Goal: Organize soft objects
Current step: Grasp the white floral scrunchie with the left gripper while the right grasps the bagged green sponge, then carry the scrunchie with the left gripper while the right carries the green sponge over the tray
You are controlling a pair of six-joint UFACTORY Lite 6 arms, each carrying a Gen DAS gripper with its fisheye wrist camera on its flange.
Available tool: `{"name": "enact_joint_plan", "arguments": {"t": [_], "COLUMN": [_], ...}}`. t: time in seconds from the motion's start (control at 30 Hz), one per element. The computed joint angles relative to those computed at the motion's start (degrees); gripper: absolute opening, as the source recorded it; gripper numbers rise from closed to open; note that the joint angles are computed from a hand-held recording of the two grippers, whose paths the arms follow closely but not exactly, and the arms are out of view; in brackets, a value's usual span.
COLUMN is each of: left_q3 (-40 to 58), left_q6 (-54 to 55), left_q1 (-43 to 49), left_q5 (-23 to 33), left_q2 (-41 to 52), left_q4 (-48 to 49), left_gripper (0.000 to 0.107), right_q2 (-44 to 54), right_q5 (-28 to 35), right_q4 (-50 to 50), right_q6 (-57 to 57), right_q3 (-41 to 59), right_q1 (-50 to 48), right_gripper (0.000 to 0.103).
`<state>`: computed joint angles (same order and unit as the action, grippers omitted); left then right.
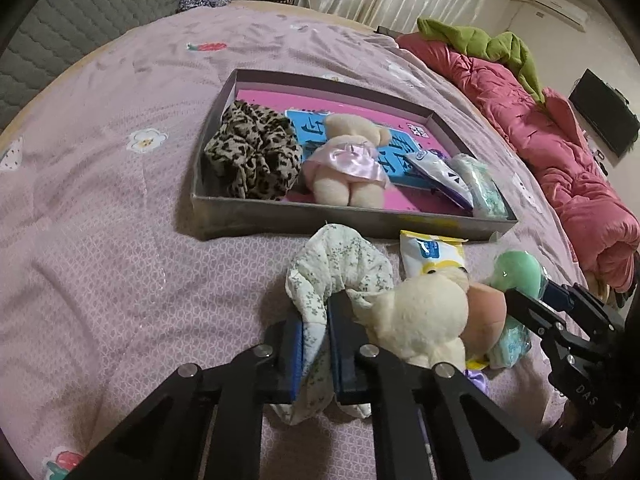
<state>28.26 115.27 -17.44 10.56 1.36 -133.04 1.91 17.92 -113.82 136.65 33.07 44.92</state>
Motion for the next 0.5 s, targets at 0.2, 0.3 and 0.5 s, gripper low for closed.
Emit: {"name": "enact_joint_plan", "arguments": {"t": [0.2,0.3,0.5], "left_q3": [-1.8,-3.0,-6.5], "left_q6": [4.0,5.1,11.6], "left_q1": [-0.2,-0.4,-0.4], "left_q5": [0.7,1.5,3.5], "left_q2": [-3.5,-6.3,-14.1], "left_q4": [-3.4,-4.3,-10.9], "left_gripper": [0.009,0.008,0.009], "right_q2": [-1.8,-2.8,-4.9], "right_q5": [-0.4,-0.6,-0.5], "right_q4": [-4.1,-6.5,-11.7], "right_q6": [4.1,6.4,11.8], "right_q3": [-1.2,-1.8,-3.1], "right_q1": [-1.2,-1.9,-3.2], "right_gripper": [0.043,0.043,0.043]}}
